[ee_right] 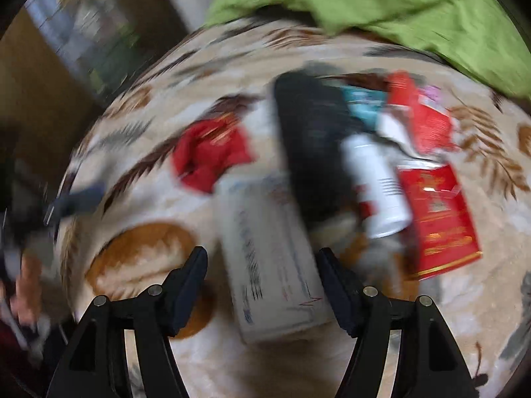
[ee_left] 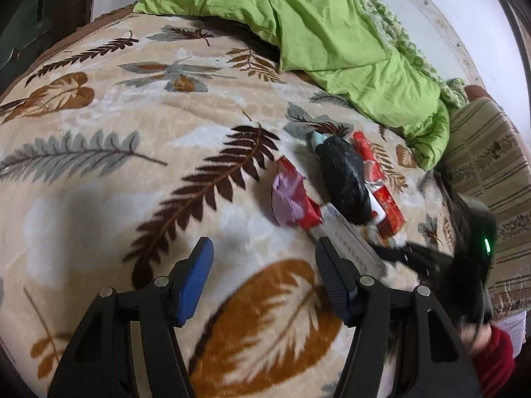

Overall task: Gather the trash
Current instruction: 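Move both empty tools back to the remaining trash on the bed, then grasp the white medicine box with the right tool while the left tool grasps the pink plastic bag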

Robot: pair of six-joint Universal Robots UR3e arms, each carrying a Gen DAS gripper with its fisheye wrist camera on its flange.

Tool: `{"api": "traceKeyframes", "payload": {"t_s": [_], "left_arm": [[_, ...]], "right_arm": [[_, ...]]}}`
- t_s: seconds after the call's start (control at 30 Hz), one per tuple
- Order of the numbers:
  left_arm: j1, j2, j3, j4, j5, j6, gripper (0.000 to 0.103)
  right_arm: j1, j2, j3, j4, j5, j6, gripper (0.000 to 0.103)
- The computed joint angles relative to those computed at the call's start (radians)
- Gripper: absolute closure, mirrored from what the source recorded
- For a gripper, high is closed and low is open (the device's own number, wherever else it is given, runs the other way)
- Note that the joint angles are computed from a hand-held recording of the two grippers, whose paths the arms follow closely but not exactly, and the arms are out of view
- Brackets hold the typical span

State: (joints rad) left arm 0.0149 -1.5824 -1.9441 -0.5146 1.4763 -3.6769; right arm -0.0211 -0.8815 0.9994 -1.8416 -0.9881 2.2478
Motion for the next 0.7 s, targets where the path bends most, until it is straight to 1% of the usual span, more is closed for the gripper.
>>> {"api": "traceKeyframes", "payload": {"t_s": [0.03, 0.07, 0.1, 0.13, 0.17, 0.23, 0.33, 0.47, 0.5, 0.53, 0.57, 0.63, 0.7], "left_arm": [[0.002, -0.026, 0.023, 0.001, -0.007, 0.005, 0.040], [-0.001, -0.055, 0.050, -0.002, -0.005, 0.009, 0.040], [-0.007, -0.091, 0.087, -0.008, 0.002, 0.012, 0.040], [-0.010, -0.120, 0.115, -0.010, 0.002, 0.016, 0.040], [-0.016, -0.160, 0.157, -0.020, 0.005, 0.018, 0.040], [-0.028, -0.219, 0.220, -0.032, 0.012, 0.015, 0.040], [-0.040, -0.297, 0.301, -0.050, 0.026, 0.022, 0.040], [-0.047, -0.391, 0.385, -0.060, 0.042, 0.012, 0.042], [-0.051, -0.413, 0.403, -0.062, 0.054, 0.008, 0.049], [-0.052, -0.430, 0.416, -0.068, 0.055, 0.012, 0.053], [-0.054, -0.443, 0.425, -0.061, 0.058, 0.017, 0.053], [-0.066, -0.455, 0.431, -0.040, 0.080, 0.024, 0.060], [-0.078, -0.452, 0.427, -0.030, 0.098, 0.027, 0.064]], "right_arm": [[0.010, -0.022, 0.051, -0.052, -0.018, 0.014, 0.031], [0.021, -0.039, 0.093, -0.100, -0.047, 0.041, 0.035], [0.028, -0.050, 0.121, -0.135, -0.066, 0.064, 0.051], [0.027, -0.064, 0.154, -0.169, -0.068, 0.087, 0.051], [0.017, -0.084, 0.194, -0.197, -0.050, 0.103, 0.051], [-0.002, -0.113, 0.242, -0.209, -0.022, 0.115, 0.051], [-0.032, -0.189, 0.374, -0.281, 0.000, 0.136, 0.051], [-0.067, -0.264, 0.487, -0.310, 0.009, 0.148, 0.051], [-0.081, -0.281, 0.506, -0.301, 0.018, 0.149, 0.051], [-0.095, -0.297, 0.523, -0.294, 0.031, 0.149, 0.051], [-0.108, -0.312, 0.540, -0.291, 0.043, 0.151, 0.051], [-0.127, -0.336, 0.566, -0.288, 0.059, 0.145, 0.051], [-0.142, -0.364, 0.599, -0.305, 0.071, 0.147, 0.051]]}}
